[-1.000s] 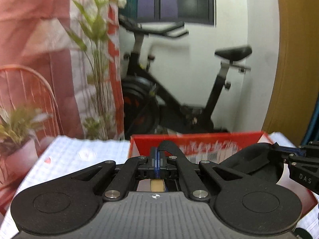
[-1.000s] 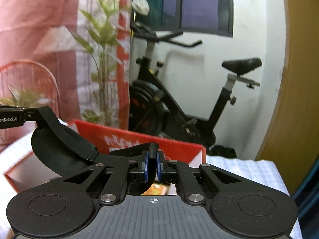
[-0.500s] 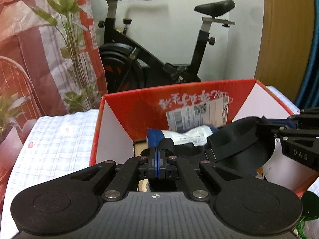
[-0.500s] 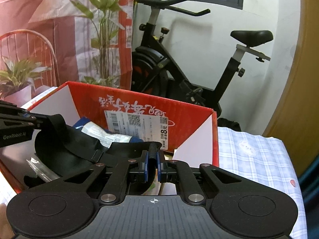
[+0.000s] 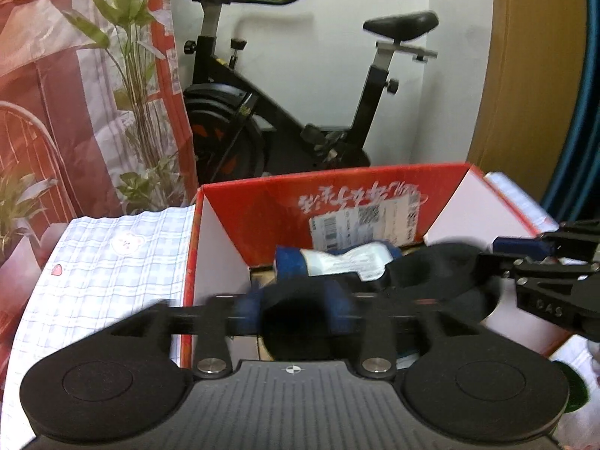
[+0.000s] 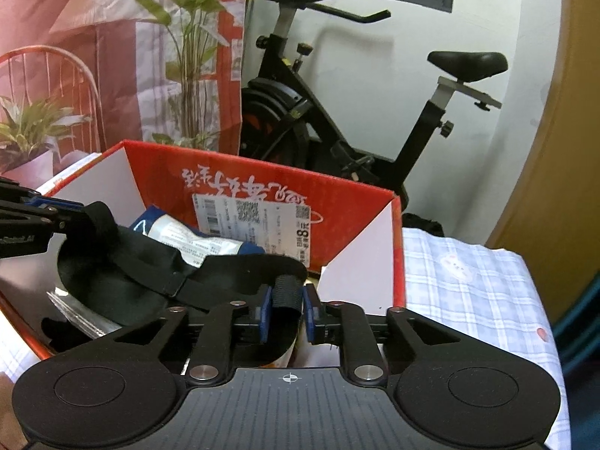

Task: Organize soft objects
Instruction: 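Open both grippers to release the eye mask into the red box, then withdraw both open grippers from the red box and lower them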

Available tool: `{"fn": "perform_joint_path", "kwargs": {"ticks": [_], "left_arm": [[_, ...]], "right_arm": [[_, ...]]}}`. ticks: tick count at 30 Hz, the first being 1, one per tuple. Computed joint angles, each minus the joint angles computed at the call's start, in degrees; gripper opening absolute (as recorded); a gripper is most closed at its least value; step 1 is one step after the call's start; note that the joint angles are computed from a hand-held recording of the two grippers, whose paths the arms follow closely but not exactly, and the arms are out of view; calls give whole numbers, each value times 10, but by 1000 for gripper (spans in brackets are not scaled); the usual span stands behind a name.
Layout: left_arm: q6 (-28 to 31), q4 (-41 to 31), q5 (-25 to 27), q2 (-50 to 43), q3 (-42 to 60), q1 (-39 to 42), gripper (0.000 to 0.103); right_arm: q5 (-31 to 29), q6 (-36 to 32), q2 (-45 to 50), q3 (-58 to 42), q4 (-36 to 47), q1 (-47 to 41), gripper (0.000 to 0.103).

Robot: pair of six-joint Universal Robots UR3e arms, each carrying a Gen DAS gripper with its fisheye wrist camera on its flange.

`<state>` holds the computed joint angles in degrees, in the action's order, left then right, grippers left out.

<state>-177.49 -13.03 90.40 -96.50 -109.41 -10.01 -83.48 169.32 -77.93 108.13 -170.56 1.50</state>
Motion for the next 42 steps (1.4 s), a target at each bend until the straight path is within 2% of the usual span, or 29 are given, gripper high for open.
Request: {"fn": "perform_joint_path", "kwargs": {"ticks": [1,2,3,5,7,9,13,14,16,27,36,42], "left_arm": [[0,6,-8,11,-9,4,73],[0,11,-13,23,-18,6,78],[1,11,-16,33,-23,8,81],[0,6,-25,55,-33,13,91],[-8,6,-37,78,-46,18,98],[-18,6,-42,100,-60,22,100],[-40,3,-46,141,-87,24,103],[-42,1,-46,152,-95,23,103],[-42,2,-42,169,-108,18,103],[-58,2,-24,276,-201,-4,103],[-71,-14,-28,363,-276,-8,103],[-80,-10,-9,396,-315,-33,103]], "right_arm": [[-1,0,-6,4,-1,0,20],[1,-1,-14,9,-2,-1,25],[4,-1,-22,13,-2,-2,29],[8,3,-37,24,-8,-6,49],[21,11,-57,43,-20,-15,55],[29,16,-78,55,-15,-20,63],[59,27,-127,95,-20,-36,96],[68,29,-139,106,-23,-42,99],[83,29,-164,125,-22,-51,102],[100,29,-286,202,2,-65,102],[128,8,-398,267,50,-92,103],[155,-3,-484,316,96,-120,103]]}}
